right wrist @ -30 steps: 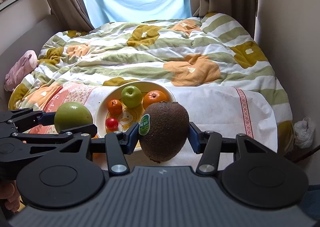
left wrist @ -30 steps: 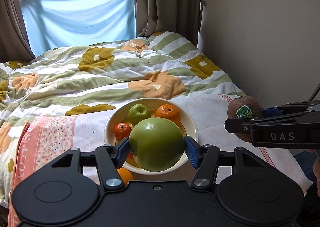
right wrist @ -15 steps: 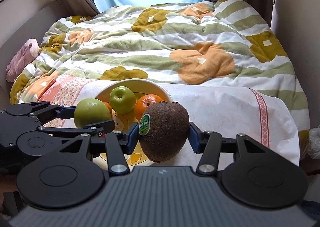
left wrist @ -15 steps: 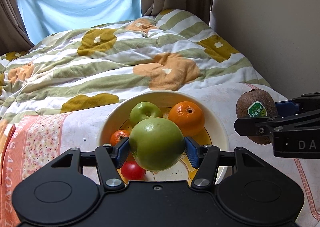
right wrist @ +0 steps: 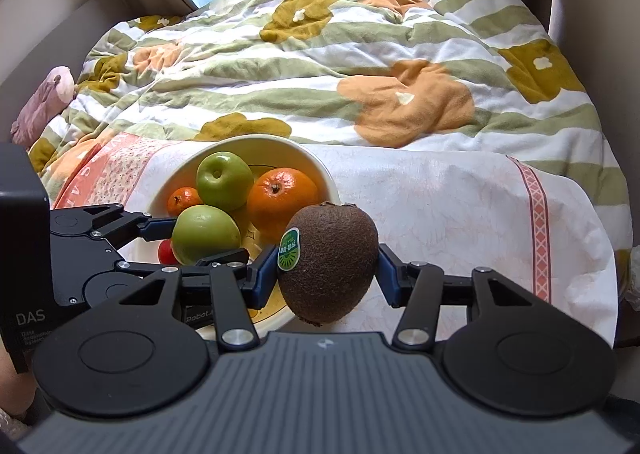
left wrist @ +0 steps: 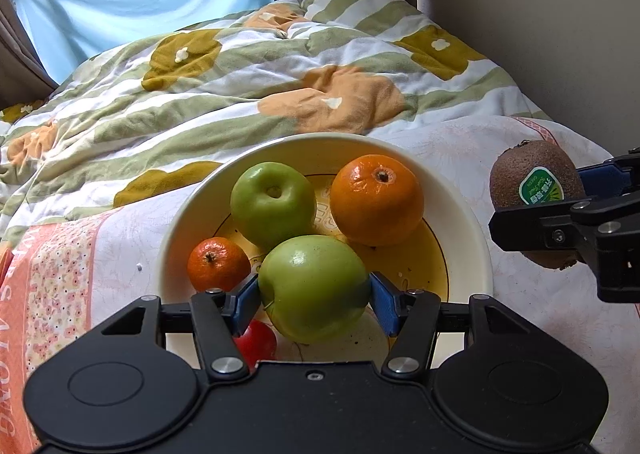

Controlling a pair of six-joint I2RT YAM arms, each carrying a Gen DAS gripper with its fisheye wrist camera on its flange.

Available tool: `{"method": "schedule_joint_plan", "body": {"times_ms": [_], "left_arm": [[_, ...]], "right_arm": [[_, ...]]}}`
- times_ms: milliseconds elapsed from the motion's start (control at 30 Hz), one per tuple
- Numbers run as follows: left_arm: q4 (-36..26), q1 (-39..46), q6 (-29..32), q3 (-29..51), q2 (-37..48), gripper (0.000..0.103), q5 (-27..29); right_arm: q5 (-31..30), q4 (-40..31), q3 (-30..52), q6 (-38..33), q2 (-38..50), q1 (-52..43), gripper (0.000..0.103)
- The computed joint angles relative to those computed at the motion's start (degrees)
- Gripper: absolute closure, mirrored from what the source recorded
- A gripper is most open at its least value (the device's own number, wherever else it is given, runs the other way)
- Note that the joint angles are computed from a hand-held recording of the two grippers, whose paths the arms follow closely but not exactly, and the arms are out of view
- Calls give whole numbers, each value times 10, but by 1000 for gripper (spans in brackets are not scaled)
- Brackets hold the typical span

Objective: Organize fruits
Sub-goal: 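Lower the green apple into the bowl and open the left tool while the right tool carries the kiwi, then lower the kiwi into the bowl and open the right tool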

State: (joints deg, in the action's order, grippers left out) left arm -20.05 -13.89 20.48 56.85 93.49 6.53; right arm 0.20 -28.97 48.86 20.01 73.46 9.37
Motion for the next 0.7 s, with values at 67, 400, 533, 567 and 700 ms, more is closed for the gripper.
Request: {"method": "schedule_joint_plan", "body": {"times_ms": [67, 400, 533, 567, 700], "left_arm": [[19, 2, 10, -18, -21, 29, 7], [-15, 42, 33, -43, -113, 12, 45], [-35, 63, 44, -56, -154, 12, 62], [-42, 69, 45, -58, -162, 12, 66], [-55, 94, 43, -71, -194, 12, 92]], "right_arm": [[2, 0, -4, 1, -7, 0, 37], [30, -26, -6, 21, -51, 21, 37], [43, -36, -4, 31, -62, 39, 37], [45, -37, -1, 32, -61, 43, 37], [53, -35, 7, 31, -48, 59, 37]]}}
